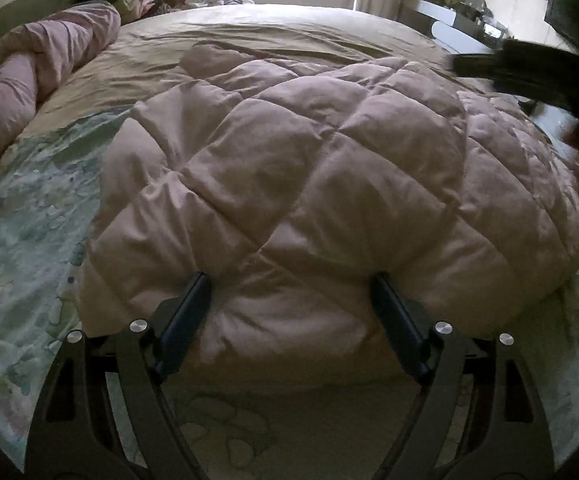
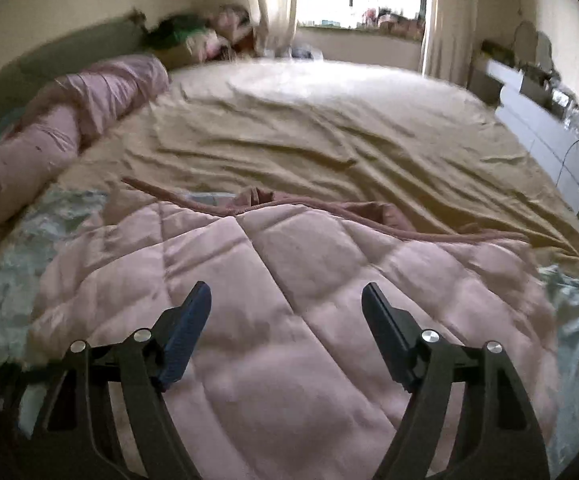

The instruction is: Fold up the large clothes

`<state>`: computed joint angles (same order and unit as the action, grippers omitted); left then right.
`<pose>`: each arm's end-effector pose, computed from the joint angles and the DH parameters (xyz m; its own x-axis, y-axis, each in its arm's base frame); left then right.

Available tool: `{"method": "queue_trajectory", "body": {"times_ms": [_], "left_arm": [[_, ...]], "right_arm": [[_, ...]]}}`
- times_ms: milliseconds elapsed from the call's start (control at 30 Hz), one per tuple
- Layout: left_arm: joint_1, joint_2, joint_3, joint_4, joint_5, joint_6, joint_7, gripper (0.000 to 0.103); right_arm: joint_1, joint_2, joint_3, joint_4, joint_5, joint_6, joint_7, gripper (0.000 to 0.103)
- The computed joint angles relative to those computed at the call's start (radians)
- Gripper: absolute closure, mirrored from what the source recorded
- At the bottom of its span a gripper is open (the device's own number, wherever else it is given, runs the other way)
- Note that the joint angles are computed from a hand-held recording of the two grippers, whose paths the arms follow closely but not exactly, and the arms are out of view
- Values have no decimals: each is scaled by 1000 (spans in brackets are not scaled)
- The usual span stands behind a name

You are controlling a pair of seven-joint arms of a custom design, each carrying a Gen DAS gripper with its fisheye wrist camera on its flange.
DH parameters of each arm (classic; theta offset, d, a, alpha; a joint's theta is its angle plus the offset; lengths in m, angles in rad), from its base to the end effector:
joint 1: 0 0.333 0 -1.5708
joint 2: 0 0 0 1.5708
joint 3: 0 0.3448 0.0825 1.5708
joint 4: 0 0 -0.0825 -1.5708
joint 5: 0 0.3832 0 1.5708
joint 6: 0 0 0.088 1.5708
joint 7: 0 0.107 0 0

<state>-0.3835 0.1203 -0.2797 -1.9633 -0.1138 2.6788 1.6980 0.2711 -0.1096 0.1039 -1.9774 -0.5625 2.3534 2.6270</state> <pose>0.5027 -0.3792 0.5126 -0.6514 -0.7564 0.0605 -0.6455 0.5105 -0.5680 0.5260 0.2020 0.5997 -0.3471 -0.9362 -0.0560 -0.7164 0.3032 -0.6284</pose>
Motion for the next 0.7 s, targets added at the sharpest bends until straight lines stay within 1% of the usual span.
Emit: {"method": "queue_trajectory", "body": {"times_ms": [33, 67, 100, 133, 167, 200, 267, 333, 400, 467, 500, 533, 567, 600, 633, 667, 700], "left_arm": [[2, 0, -1, -2, -9, 5, 9, 27], [3, -2, -1, -6, -9, 12, 13, 27], [3, -3, -2, -12, -11, 24, 20, 27], [5, -4, -5, -20, -22, 39, 34, 27], [7, -5, -5, -22, -30, 44, 46, 27], [8, -7, -6, -29, -34, 56, 55, 27], [9, -10, -7, -36, -48, 63, 65, 27], [9, -11, -7, -31, -55, 52, 64, 27], [14, -27, -7, -30, -74, 21, 71, 27], [22, -58, -11, -42, -123, 2, 99, 21], [25, -82, -10, -58, -144, 16, 106, 13], [26, -102, -9, -75, -152, 34, 105, 9], [26, -120, -8, -89, -172, 53, 116, 9], [27, -131, -7, -96, -183, 59, 116, 9], [27, -142, -6, -100, -196, 58, 114, 9], [26, -154, -4, -107, -230, 62, 129, 9], [26, -163, -3, -113, -238, 62, 122, 9]], "right_arm": [[2, 41, -5, 41, 47, -33, -34, 27], [3, 110, -20, 111, 156, -109, -118, 23], [-18, 171, -16, 165, 270, -177, -203, 21], [-5, 211, -35, 201, 314, -215, -239, 20], [-5, 240, -39, 228, 323, -245, -251, 18], [-6, 263, -45, 247, 329, -256, -244, 16], [-1, 279, -55, 252, 309, -248, -207, 13], [11, 281, -58, 249, 272, -238, -176, 12], [17, 246, -57, 209, 246, -200, -150, 15], [13, 150, -52, 117, 254, -109, -151, 17], [13, 71, -47, 43, 245, -44, -152, 17], [12, 18, -41, 0, 238, -18, -153, 17], [31, -70, -47, -70, 216, 19, -144, 16], [14, -138, -21, -126, 210, 49, -145, 15], [14, -207, -8, -175, 200, 54, -140, 14], [13, -261, 4, -208, 195, 45, -142, 14], [13, -307, 13, -239, 194, 38, -143, 14]]}}
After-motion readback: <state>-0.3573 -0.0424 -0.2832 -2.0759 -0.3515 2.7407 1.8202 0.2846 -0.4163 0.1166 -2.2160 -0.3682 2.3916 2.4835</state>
